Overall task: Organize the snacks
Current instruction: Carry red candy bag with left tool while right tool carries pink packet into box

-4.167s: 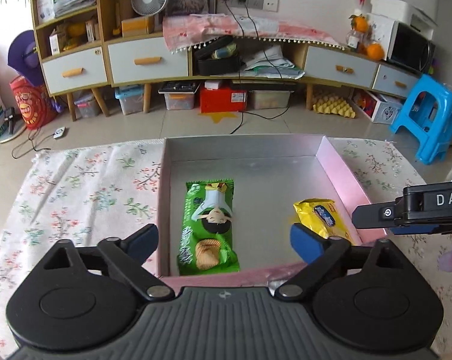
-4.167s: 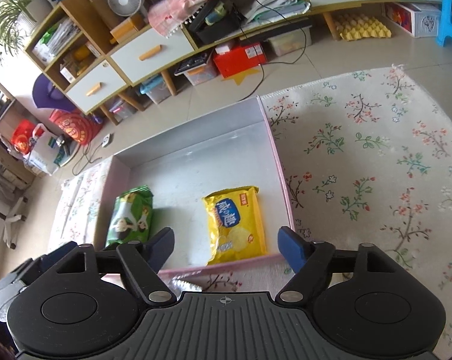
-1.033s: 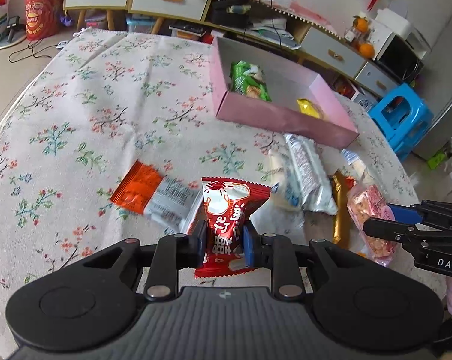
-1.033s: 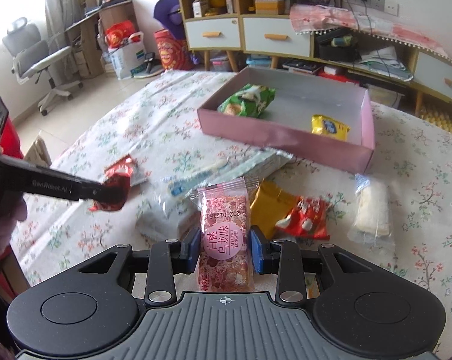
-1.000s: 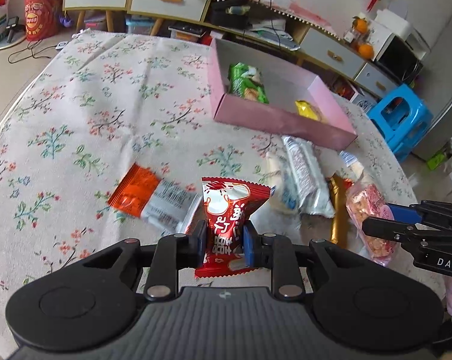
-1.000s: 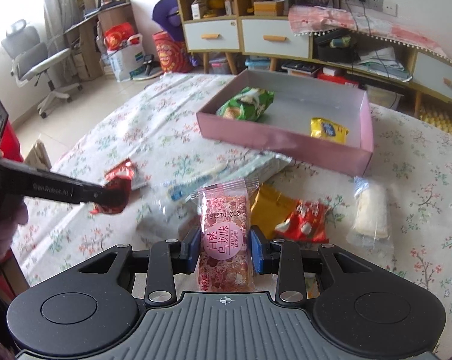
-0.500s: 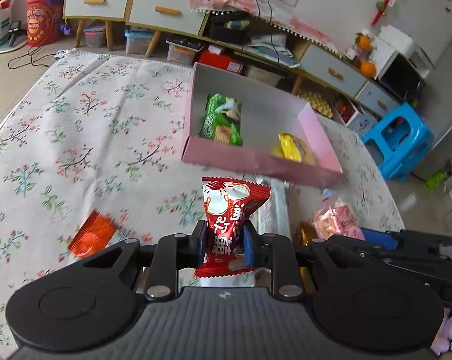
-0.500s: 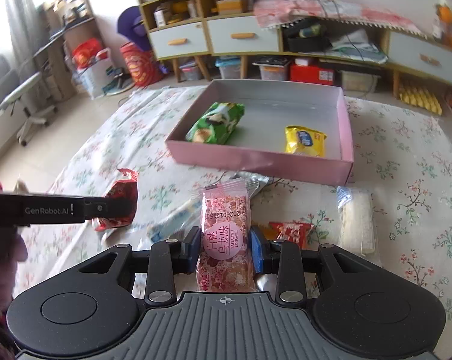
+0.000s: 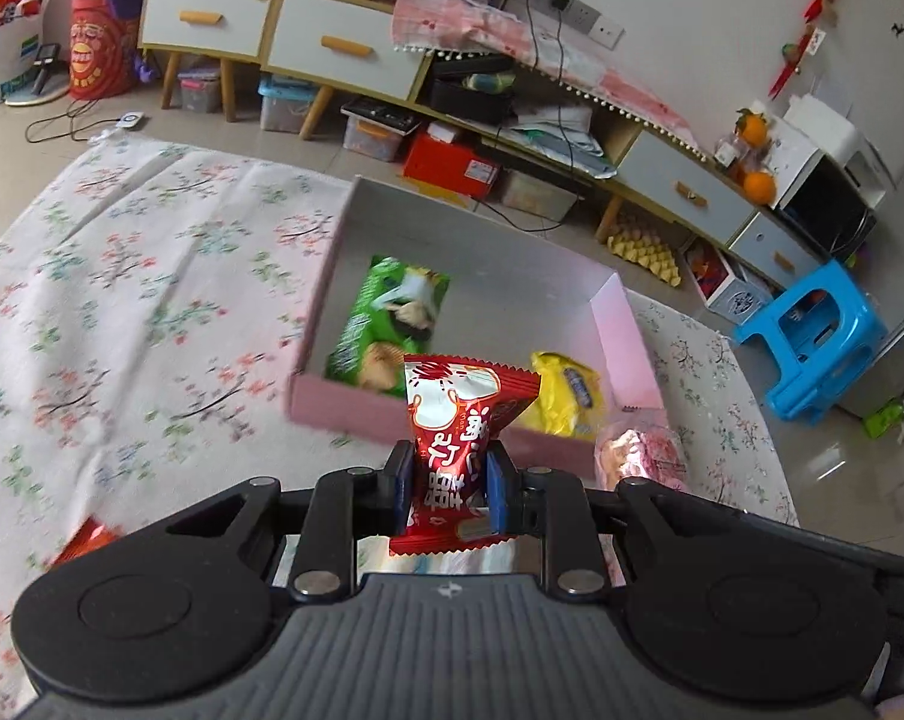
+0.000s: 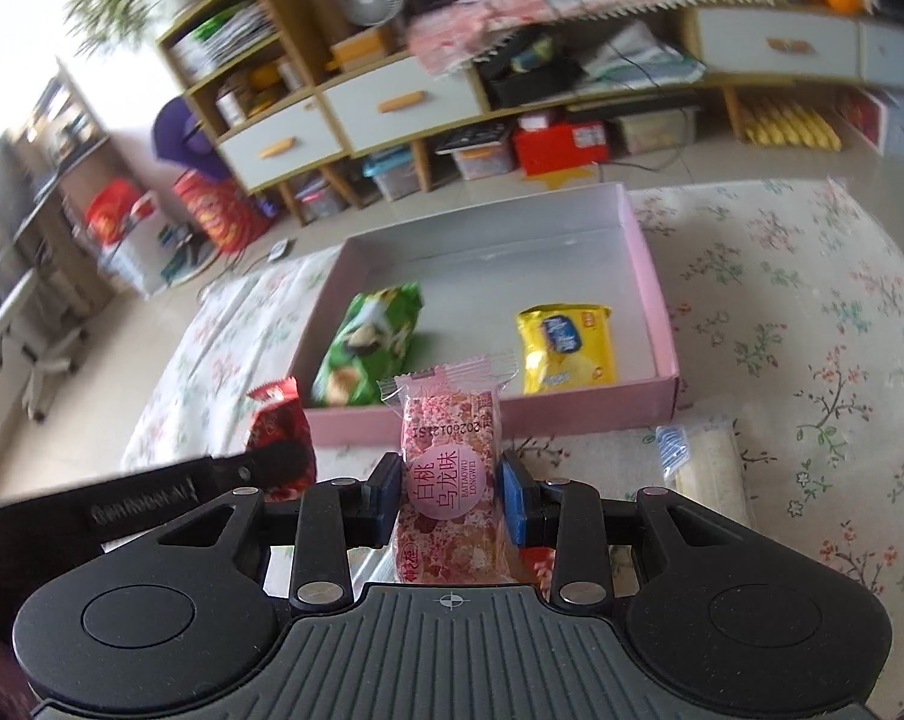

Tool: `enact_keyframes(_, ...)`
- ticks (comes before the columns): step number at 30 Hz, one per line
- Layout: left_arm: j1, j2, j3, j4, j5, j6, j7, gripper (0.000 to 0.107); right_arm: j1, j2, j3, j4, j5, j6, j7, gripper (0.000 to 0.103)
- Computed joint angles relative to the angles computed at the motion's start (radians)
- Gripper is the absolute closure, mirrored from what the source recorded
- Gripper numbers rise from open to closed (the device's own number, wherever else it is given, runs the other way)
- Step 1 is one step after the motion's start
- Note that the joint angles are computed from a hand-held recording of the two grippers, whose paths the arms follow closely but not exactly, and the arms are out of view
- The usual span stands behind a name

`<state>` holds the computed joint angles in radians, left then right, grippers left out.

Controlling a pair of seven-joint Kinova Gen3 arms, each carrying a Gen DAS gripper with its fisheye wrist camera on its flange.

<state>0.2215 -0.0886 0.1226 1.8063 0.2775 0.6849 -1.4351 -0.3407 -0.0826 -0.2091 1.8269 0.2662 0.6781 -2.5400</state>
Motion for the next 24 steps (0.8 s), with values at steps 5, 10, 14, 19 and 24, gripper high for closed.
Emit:
enact_keyframes(5,0.019,0.055,0.033,-0.050,-0.070,-0.043,0.049,0.086,0.036,0.036,0.063,-0.046,-0.107,0.001,0.067,0.071)
enact_keyframes(10,0.028,0.100,0.030,-0.075,-0.034,-0.085,0.013,0.086,0.077,0.081,0.104,-0.068,-0.157,-0.067,0.133,0.071)
enact_keyframes(14,0.036,0.136,0.036,-0.082,-0.030,-0.132,0.011,0.085,0.098,0.128,0.125,-0.068,-0.179,-0.139,0.203,0.071)
enact_keyframes(19,0.066,0.192,0.038,-0.098,-0.094,-0.143,0.071,0.085,0.084,0.189,0.157,-0.071,-0.112,-0.192,0.174,0.071)
enact_keyframes(24,0.116,0.237,0.028,-0.146,-0.223,-0.088,0.178,0.085,0.108,0.240,0.160,-0.102,-0.152,-0.204,0.281,0.070)
